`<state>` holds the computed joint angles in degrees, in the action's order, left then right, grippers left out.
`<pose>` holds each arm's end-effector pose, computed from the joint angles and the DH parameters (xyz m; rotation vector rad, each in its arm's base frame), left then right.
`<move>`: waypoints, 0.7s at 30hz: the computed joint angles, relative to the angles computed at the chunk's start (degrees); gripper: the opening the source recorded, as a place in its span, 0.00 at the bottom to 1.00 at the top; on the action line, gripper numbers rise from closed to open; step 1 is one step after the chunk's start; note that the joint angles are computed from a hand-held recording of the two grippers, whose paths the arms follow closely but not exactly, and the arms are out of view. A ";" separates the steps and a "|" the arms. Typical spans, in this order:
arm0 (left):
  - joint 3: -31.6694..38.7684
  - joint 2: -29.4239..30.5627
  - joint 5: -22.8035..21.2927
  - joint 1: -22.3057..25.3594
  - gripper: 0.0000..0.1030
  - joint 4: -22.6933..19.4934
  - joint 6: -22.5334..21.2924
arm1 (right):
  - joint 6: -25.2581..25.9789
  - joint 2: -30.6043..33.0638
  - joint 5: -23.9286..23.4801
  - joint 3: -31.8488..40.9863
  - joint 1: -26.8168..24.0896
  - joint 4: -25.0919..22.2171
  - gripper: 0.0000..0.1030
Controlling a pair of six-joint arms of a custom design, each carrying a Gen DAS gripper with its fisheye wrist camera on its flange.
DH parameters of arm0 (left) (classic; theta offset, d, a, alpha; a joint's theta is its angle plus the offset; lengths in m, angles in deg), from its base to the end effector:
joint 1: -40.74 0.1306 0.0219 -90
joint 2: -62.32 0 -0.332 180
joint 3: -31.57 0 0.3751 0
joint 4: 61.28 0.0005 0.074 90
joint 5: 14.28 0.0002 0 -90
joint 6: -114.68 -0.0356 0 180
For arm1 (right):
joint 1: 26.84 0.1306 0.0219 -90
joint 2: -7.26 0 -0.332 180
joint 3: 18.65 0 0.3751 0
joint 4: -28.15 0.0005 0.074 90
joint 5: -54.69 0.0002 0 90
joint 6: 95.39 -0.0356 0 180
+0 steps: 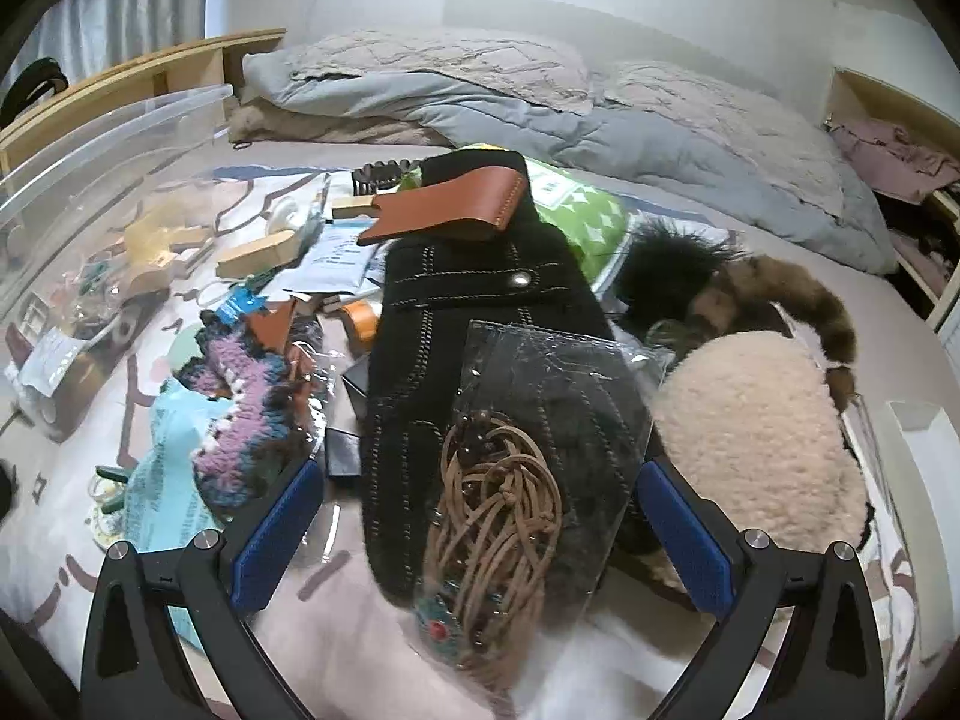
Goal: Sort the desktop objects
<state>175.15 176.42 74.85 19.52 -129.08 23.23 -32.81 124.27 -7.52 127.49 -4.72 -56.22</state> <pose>0.5312 -0.2062 0.5501 0.4331 2.2028 -0.1698 0.5255 0.1951 0.5222 0.2952 2.3779 -0.2233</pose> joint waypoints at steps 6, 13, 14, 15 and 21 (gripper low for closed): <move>13.72 9.25 0.49 -0.16 1.00 -7.80 -1.83 | 2.25 -0.89 0.66 -2.06 0.70 2.76 1.00; 31.90 20.85 -0.51 -0.54 1.00 -17.27 -4.33 | 3.73 -3.70 1.40 -6.88 0.43 9.13 1.00; 31.54 20.68 0.81 -0.43 1.00 -17.63 -3.81 | 3.64 -4.59 2.26 -8.04 0.36 10.37 1.00; 28.30 18.91 2.77 -0.25 1.00 -16.62 -3.29 | 3.61 -5.16 3.02 -8.69 0.31 11.07 1.00; 25.53 17.27 15.24 -0.06 0.98 -18.40 -0.06 | 1.95 -8.67 8.24 -12.76 0.02 13.67 1.00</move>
<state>200.68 193.69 90.09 19.46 -147.48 23.17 -30.85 115.61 0.72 114.73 -4.70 -42.56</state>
